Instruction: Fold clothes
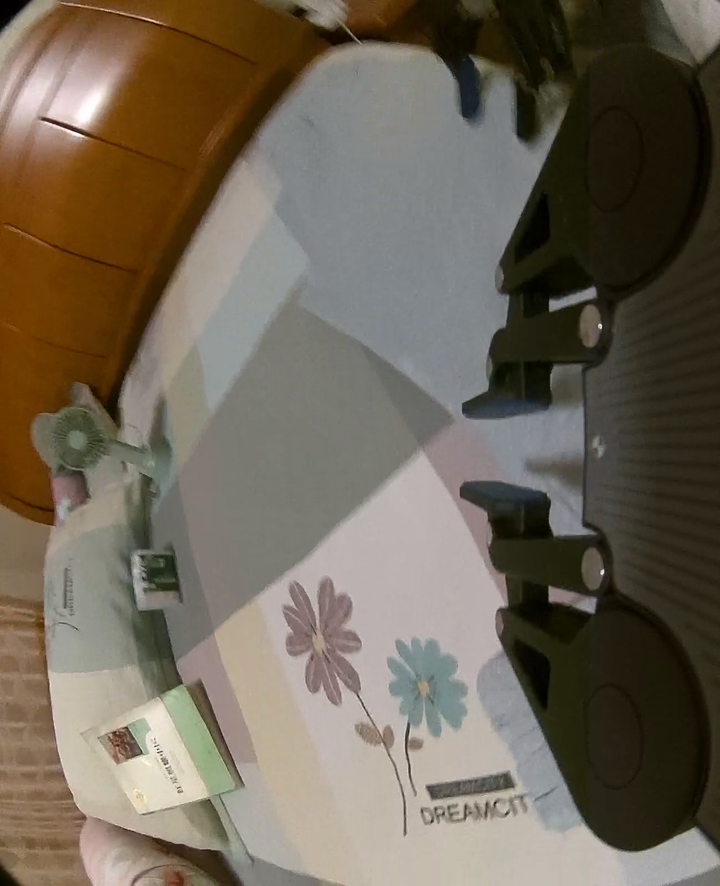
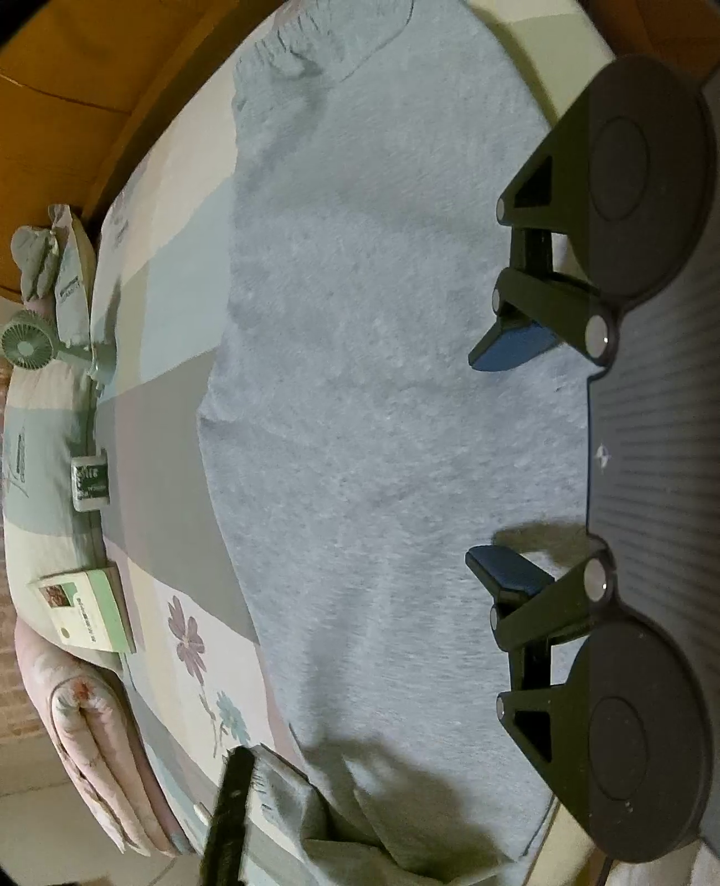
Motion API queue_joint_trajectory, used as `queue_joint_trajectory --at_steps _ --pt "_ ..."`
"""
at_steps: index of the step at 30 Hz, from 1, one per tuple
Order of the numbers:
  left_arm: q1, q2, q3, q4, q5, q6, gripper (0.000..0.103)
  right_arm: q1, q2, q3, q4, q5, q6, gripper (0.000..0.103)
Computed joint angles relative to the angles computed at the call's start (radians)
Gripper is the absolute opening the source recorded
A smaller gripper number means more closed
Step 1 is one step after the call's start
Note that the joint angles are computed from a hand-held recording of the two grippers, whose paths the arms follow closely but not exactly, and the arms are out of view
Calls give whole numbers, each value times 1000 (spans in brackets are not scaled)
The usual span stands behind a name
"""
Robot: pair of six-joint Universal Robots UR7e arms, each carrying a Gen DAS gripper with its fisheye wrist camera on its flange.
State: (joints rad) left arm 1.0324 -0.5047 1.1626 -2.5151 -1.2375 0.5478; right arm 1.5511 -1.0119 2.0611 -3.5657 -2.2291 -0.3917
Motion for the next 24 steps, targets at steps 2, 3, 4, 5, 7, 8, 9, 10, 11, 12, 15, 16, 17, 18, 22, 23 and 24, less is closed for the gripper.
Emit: queue_joint_trajectory --at_steps 2,3,4,5,7,8,9,10,11,12,15,16,17,18,22,23,24 --pt "-2 8 4 9 27 36 20 9 -4 5 -24 -7 -10 74" --pt "-1 11 5 23 30 42 20 13 -8 6 -28 -7 -12 74" --pt "-1 14 6 30 32 48 20 17 -8 5 -37 -9 -17 74" --pt "1 19 5 32 37 52 21 20 -8 3 -42 -12 -22 74" --pt "2 23 10 38 54 53 21 25 -6 -3 -44 -18 -32 74" --pt "2 23 13 44 61 51 21 27 -3 -7 -42 -19 -35 74" --pt "3 24 16 44 66 56 21 28 -1 -10 -39 -21 -38 74" --pt "3 23 21 42 69 61 21 29 0 -13 -35 -23 -40 74" --pt "2 22 28 34 73 73 21 29 4 -16 -33 -25 -43 74" --pt "0 20 35 27 76 86 21 29 7 -19 -30 -27 -45 74" --pt "-4 18 44 5 82 101 8 28 10 -22 -24 -23 -38 74" --pt "-7 17 51 -16 86 110 0 29 11 -21 -24 -22 -36 74" --pt "-10 17 57 -37 91 120 0 30 11 -21 -26 -21 -36 74" --pt "-12 21 55 -65 100 129 0 31 12 -20 -29 -21 -36 74" --pt "-2 46 -21 -8 92 83 0 34 14 -17 -40 -18 -38 74" --pt "-2 48 -22 -8 95 91 0 35 13 -15 -42 -18 -38 74" --pt "-3 47 -21 -5 96 93 0 35 13 -13 -44 -18 -39 74"
